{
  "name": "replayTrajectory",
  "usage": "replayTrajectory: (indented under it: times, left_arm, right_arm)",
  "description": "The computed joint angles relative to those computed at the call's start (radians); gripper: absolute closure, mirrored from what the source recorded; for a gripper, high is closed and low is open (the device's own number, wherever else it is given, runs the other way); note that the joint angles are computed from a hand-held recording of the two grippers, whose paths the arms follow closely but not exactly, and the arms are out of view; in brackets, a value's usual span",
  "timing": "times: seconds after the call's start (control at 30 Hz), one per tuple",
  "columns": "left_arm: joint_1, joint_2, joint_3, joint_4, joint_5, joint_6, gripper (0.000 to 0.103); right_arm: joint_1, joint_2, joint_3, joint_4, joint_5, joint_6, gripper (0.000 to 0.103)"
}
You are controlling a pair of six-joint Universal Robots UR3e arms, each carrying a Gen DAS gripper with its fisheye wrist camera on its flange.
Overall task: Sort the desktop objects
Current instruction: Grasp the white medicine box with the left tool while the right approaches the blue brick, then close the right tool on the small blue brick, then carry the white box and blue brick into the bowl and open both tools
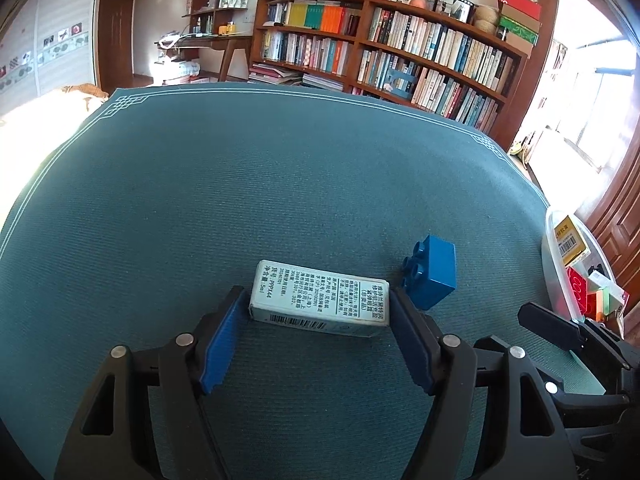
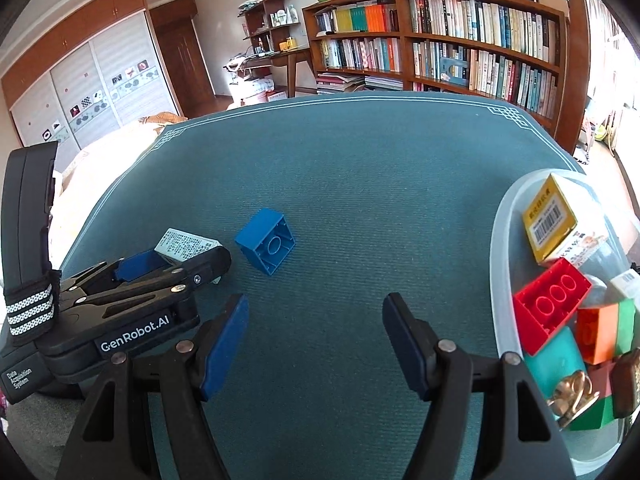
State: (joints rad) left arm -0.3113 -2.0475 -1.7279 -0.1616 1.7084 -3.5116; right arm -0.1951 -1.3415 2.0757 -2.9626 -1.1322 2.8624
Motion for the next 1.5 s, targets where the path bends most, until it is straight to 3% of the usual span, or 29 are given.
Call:
replayTrajectory:
  times: [0.33,0.53,0.63,0.77,0.87,1.1,1.5]
  left_arm:
    - [0.008,0.072,-0.126,0.083,0.059,-0.088,0.034]
    - [-0.031,0.094,-0.149,0.096,0.232,-0.119,0.034]
    - [-0.040,0.098,-0.156,0.096,0.289,-0.125,0.034]
    - [-0.013,0.111,-0.179,0.099,0.254,-0.137,0.034]
    - [-0.001,0.116,-0.191,0.103,0.232,-0.138,0.034]
    - [0.002,0.112,-0.177,0.093,0.199,-0.137,0.034]
    - [-0.052,0.085,-0.108,0.084,0.128,-0.091,0.034]
  right_arm:
    - [0.055,0.063,-0.073,-0.016,-0.033,0.034,0.030]
    - [0.102,0.142,-0.173,-0.016,-0.050,0.051,0.030]
    - [0.127,0.178,-0.220,-0.004,-0.065,0.051,0.037]
    - [0.159,0.228,-0.281,0.028,-0.092,0.051,0.056]
    - [0.181,0.243,-0.276,-0.016,-0.133,0.051,0.064]
    - [0.155,0.197,-0.215,-0.040,-0.114,0.060,0.064]
    - [-0.033,-0.102,0.048,-0.071,0.011,0.031,0.064]
